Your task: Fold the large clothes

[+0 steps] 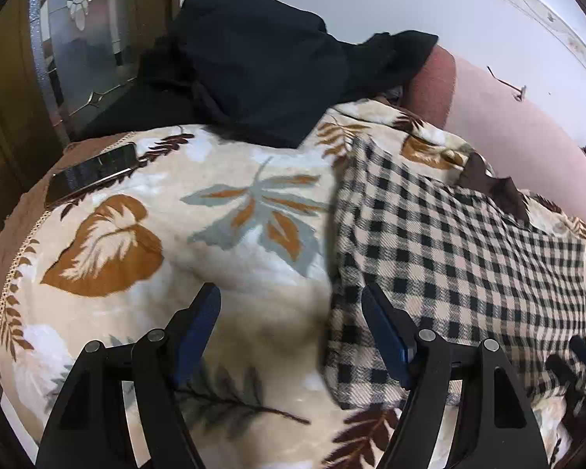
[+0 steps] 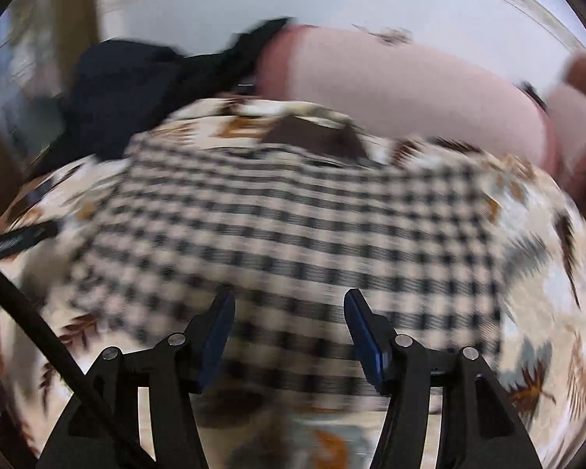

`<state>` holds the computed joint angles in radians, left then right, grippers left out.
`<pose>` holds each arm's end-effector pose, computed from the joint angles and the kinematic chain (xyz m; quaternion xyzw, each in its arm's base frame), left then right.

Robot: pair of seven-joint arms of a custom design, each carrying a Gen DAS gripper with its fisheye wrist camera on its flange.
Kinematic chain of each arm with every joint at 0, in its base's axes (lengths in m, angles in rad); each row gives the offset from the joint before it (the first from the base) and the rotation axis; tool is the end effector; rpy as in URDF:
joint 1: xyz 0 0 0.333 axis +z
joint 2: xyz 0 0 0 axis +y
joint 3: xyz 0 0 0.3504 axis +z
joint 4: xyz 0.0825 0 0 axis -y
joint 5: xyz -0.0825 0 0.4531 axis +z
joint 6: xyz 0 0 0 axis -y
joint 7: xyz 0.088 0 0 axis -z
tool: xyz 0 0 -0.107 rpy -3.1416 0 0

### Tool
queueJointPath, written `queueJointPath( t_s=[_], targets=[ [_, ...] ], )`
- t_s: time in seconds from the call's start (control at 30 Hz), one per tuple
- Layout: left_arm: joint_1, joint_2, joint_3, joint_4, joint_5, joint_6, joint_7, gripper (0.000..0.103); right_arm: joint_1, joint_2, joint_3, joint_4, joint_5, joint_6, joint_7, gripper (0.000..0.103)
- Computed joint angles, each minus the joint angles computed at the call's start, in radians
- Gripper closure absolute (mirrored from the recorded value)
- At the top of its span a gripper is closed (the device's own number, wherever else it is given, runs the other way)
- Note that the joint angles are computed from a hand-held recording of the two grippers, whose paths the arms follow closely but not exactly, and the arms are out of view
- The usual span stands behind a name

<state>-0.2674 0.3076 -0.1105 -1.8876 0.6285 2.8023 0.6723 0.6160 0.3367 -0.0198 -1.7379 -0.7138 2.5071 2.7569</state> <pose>0.6691 -0.2891 0.4012 -0.6678 0.6644 -0.2605 0.2116 0.6205 0.4287 0.4281 -0.6348 0.6973 -0.2429 0.2274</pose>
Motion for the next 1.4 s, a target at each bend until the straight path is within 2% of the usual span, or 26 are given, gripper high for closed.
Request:
queueJointPath(
  t_s=[0.1,0.23,0.47,0.53,0.73,0.8,0.93,1.1,1.2,1.33,1.4],
  targets=[
    [0.014,0.009,-0.006,0.010,-0.029,-0.007,0.015,0.028,0.010,0.069,0.021,0.083,0.023,0.011,-0.105,0.040],
    [0.028,0.017,-0.011,0.019,-0.065,-0.015,0.039,0.028,0.051,0.159,0.016,0.184,0.066,0.012,-0.220,0.040],
    [0.039,0.026,-0.008,0.029,-0.103,-0.013,0.067,0.028,0.116,0.251,-0.032,0.279,0.101,0.001,-0.347,0.040],
    [0.044,0.031,-0.008,0.035,-0.111,-0.012,0.077,0.028,0.144,0.279,-0.055,0.311,0.082,-0.024,-0.367,0.040],
    [0.082,0.077,-0.038,0.089,-0.181,-0.010,0.212,0.028,0.212,0.369,-0.117,0.416,-0.013,-0.105,-0.383,0.040],
    [0.127,0.112,-0.083,0.125,-0.266,-0.012,0.310,0.028,0.223,0.389,-0.127,0.441,-0.030,-0.115,-0.374,0.040],
    [0.274,0.224,-0.241,0.235,-0.535,-0.026,0.582,0.029,0.236,0.432,-0.141,0.501,-0.059,-0.141,-0.388,0.040],
    [0.343,0.344,-0.352,0.369,-0.719,-0.073,0.790,0.028,0.245,0.470,-0.154,0.553,-0.077,-0.153,-0.411,0.040],
    [0.349,0.426,-0.391,0.480,-0.790,-0.158,0.890,0.028,0.248,0.496,-0.160,0.589,-0.078,-0.162,-0.427,0.040],
    [0.312,0.517,-0.380,0.620,-0.847,-0.261,0.952,0.028,0.254,0.547,-0.174,0.666,-0.074,-0.198,-0.459,0.040],
    [0.301,0.549,-0.380,0.673,-0.882,-0.285,0.986,0.028,0.257,0.576,-0.180,0.711,-0.069,-0.220,-0.476,0.040]
  ],
)
